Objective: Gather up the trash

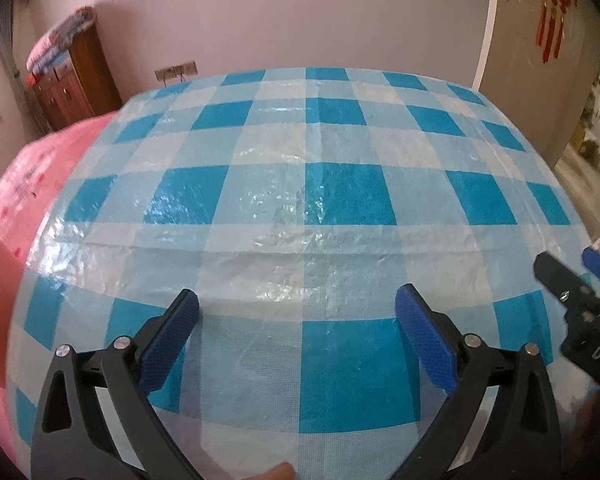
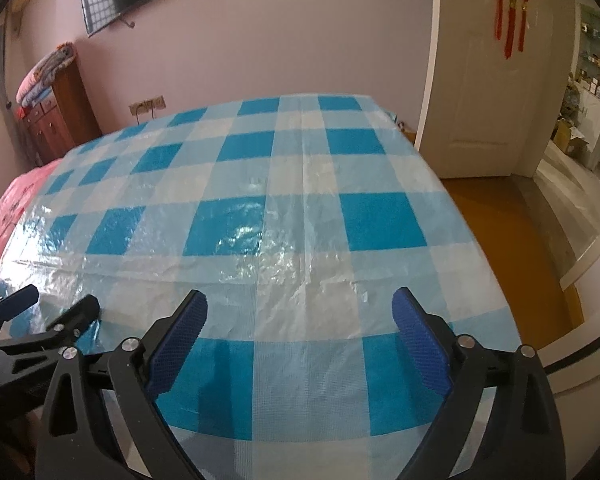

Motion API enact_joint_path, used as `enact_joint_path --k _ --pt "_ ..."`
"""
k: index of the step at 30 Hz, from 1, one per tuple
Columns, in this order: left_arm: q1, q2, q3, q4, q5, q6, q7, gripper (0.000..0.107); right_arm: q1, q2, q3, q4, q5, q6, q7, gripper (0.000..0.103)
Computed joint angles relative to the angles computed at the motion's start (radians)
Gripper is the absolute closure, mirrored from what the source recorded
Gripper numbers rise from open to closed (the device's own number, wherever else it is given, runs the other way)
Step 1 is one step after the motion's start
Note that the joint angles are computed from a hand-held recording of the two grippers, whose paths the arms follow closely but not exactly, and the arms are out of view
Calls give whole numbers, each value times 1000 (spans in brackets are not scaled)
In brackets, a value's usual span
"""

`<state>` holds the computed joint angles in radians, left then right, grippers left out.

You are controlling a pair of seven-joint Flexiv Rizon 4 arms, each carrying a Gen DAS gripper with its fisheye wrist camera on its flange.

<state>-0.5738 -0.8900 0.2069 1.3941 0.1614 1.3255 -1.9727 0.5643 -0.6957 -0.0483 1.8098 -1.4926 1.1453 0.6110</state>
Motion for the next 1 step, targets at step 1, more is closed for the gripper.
enact_joint_path --k 1 --pt "-2 0 3 -1 2 -2 -1 8 -4 -5 3 -3 9 7 -12 10"
